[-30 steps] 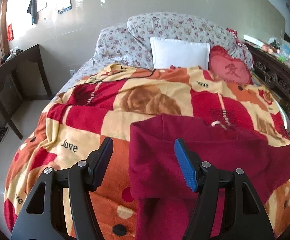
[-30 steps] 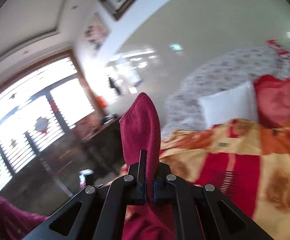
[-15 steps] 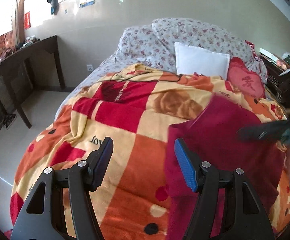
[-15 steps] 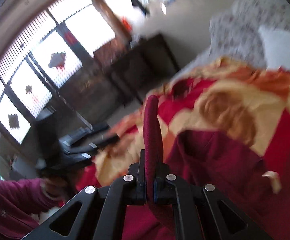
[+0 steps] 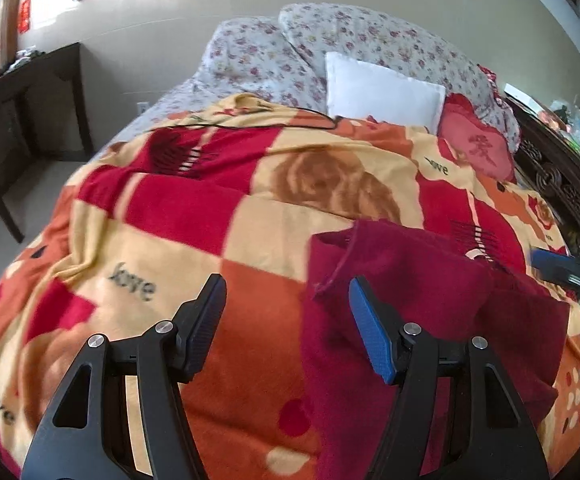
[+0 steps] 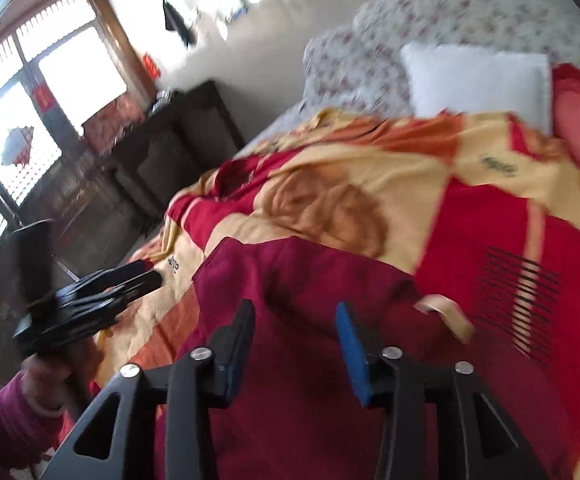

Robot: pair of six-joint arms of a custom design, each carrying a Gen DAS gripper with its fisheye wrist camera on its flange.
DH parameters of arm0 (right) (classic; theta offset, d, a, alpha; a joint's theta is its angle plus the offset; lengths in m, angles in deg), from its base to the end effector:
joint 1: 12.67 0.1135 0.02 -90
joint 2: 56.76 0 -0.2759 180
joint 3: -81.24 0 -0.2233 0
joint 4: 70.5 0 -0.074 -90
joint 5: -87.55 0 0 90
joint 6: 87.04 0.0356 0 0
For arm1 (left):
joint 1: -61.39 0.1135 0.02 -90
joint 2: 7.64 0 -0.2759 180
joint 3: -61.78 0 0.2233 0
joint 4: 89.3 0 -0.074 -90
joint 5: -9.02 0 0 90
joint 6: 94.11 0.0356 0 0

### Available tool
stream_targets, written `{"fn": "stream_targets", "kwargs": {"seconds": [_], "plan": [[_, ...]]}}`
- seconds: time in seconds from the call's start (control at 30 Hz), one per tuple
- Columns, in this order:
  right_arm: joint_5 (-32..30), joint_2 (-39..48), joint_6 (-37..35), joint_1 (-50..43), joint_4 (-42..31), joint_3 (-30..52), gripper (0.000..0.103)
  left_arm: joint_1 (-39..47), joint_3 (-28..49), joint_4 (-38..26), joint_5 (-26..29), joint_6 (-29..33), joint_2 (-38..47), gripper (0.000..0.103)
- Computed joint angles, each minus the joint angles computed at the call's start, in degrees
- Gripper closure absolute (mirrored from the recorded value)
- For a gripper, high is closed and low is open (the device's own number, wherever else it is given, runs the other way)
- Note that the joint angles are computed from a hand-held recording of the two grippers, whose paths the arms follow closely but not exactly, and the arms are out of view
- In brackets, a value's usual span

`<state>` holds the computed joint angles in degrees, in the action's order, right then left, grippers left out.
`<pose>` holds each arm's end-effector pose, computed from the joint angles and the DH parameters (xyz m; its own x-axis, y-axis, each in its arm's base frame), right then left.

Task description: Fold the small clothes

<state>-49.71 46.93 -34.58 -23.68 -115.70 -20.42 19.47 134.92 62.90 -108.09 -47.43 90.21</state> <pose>0.3189 -0.0354 0.1934 -0.6666 -0.2916 -0.6860 -0.6515 0.6750 0.3462 0.2526 -0.2050 0.2096 -0.6959 -0.1959 -0.6909 -0.1225 0.9804 -0.1545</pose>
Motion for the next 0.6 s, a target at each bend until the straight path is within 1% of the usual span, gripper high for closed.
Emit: {"fn": "stream_targets", "kwargs": {"seconds": [0.03, 0.07, 0.13, 0.2, 0.23, 0.27, 0.3, 0.33, 0.37, 0.43, 0.47, 0.5, 0.53, 0.6], "plan": [[-1.5, -2.0, -3.5, -4.0, -3.4, -0.9, 0.057, 0.3, 0.3, 1.2, 1.4, 0.7, 0.9, 0.039], [-3.2, -3.7, -8.4, -8.8, -8.6, -1.2, 0.057, 0.7, 0.6, 2.5, 3.0, 1.4, 1.9, 0.039], [-4.8, -3.9, -15.1, -16.8, -15.1, -0.6, 0.057, 1.3, 2.2, 3.4, 4.9, 1.5, 4.4, 0.039], [-5.4, -2.6, -20.6, -24.3, -20.2, 0.4, 0.057, 1.9, 3.8, 3.8, 6.2, 1.3, 6.7, 0.039], [-5.6, -1.8, -24.6, -28.0, -25.4, 2.6, 0.057, 2.0, 4.4, 3.8, 6.6, 1.0, 7.4, 0.039], [-5.4, -0.3, -26.3, -30.7, -26.9, 3.3, 0.057, 2.0, 4.6, 3.7, 6.8, 0.7, 7.5, 0.039], [-4.7, 0.6, -27.3, -32.9, -27.5, 3.8, 0.057, 1.8, 4.6, 4.2, 6.8, 0.3, 7.6, 0.044], [-4.1, 1.7, -29.0, -35.3, -29.6, 5.5, 0.057, 1.6, 4.4, 4.7, 6.7, 0.2, 7.4, 0.05], [-3.6, 2.4, -29.2, -36.9, -29.1, 5.7, 0.057, 1.4, 4.5, 4.9, 6.9, 0.1, 7.2, 0.066], [-2.3, 3.5, -26.2, -38.5, -25.1, 5.3, 0.057, 0.6, 6.5, 1.5, 5.8, -0.4, 7.2, 0.079], [-1.3, 3.4, -23.1, -39.0, -21.5, 4.5, 0.057, 0.3, 6.6, 1.0, 5.5, -0.3, 6.6, 0.093], [-0.4, 3.4, -20.4, -39.4, -18.9, 4.1, 0.057, -0.3, 5.8, 1.0, 5.0, -0.3, 5.0, 0.093], [0.0, 3.7, -18.9, -39.5, -17.9, 4.1, 0.057, -1.1, 4.8, 0.9, 3.7, -0.6, 3.4, 0.093], [-0.1, 5.3, -16.8, -39.2, -17.9, 5.2, 0.057, -2.6, 2.6, -0.1, 0.2, -2.4, 1.2, 0.093]]}}
